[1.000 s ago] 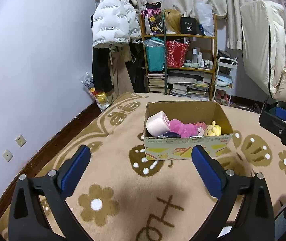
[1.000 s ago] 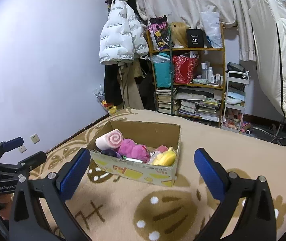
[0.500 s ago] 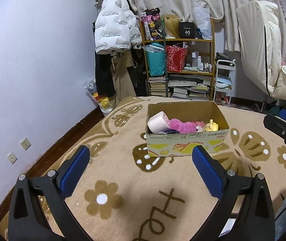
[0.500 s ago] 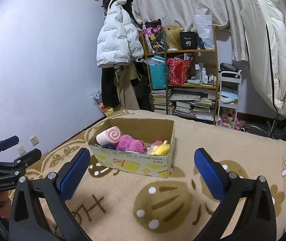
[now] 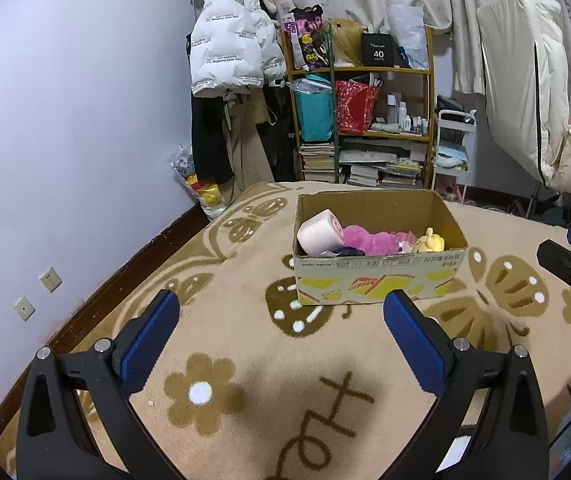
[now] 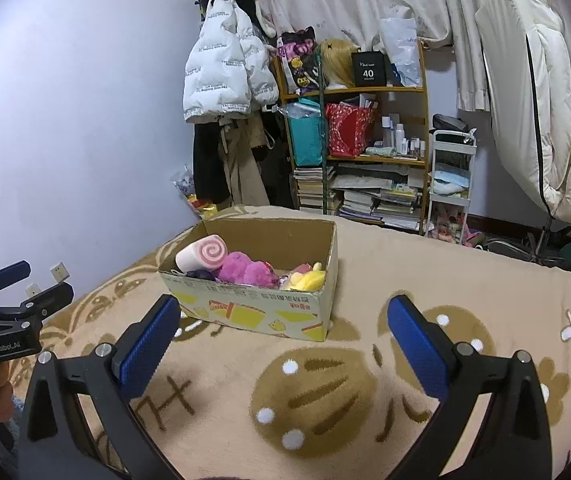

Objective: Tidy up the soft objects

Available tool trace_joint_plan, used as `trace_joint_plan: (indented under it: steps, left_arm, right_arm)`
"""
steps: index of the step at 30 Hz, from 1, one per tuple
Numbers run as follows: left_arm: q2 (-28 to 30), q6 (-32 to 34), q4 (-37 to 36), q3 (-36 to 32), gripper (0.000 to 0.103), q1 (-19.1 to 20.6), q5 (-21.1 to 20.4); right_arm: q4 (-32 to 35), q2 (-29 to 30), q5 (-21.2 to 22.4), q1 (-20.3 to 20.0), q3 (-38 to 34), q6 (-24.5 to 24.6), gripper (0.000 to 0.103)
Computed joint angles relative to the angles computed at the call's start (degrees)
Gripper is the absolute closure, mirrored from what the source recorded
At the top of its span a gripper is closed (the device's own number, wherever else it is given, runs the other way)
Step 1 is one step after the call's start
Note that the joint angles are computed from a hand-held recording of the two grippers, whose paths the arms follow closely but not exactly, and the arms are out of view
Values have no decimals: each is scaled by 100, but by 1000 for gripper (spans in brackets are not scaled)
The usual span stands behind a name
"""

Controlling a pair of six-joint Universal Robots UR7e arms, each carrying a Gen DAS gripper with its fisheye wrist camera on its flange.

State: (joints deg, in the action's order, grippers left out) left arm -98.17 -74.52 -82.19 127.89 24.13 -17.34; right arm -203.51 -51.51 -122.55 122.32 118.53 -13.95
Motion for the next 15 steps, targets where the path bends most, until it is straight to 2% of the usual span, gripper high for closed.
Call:
trace_joint_plan:
  steps: [8,15]
  left_arm:
    - [160,365,-386,59,2,161,14]
    - [193,179,-276,41,2,209,125]
  right_arm:
    - [26,37,39,-117,11,81,0]
    - [65,51,48,-135,2,113,0]
